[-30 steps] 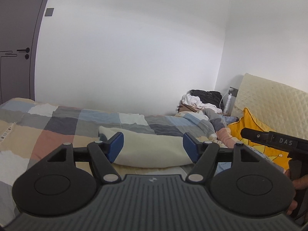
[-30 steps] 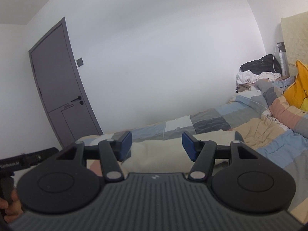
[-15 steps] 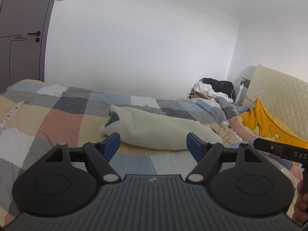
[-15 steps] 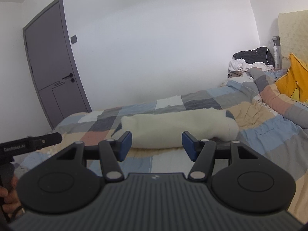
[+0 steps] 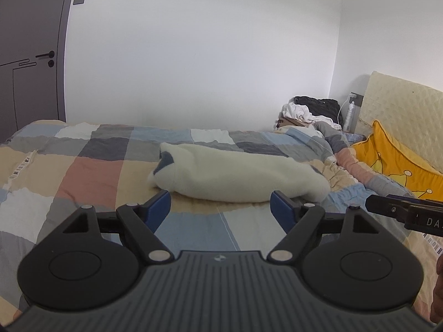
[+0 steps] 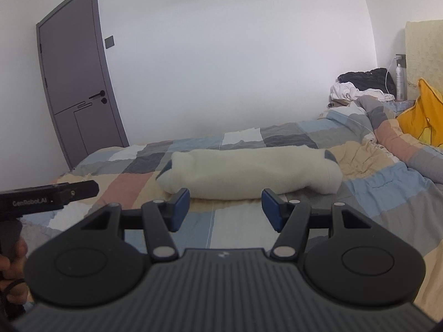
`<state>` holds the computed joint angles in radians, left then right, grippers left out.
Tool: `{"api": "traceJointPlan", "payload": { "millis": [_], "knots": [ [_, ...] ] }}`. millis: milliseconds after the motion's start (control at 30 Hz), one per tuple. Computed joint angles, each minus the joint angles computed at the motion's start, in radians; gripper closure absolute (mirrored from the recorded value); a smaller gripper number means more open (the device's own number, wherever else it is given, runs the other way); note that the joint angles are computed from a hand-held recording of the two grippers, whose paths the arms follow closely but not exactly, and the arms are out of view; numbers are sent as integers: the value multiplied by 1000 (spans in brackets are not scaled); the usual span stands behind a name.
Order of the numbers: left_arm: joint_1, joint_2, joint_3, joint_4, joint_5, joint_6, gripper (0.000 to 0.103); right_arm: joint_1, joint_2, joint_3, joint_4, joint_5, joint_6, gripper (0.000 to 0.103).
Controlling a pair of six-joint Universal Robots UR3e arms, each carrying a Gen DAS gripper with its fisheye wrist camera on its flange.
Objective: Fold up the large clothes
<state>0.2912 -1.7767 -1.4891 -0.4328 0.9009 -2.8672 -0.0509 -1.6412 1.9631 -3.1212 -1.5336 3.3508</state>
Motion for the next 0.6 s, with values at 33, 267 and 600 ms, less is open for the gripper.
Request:
{"api": "traceJointPlan", "payload": {
  "millis": [33, 267, 600],
  "knots": [
    [-4, -2, 0, 6, 6, 0, 20, 0, -3, 4, 3, -1, 4, 42],
    [-26, 4, -28, 57, 54, -1, 19, 23, -5, 21, 25, -26, 17, 42],
    [-48, -22, -10, 58, 111, -5, 1, 20, -8, -17, 67, -39, -26, 39]
  ]
}}
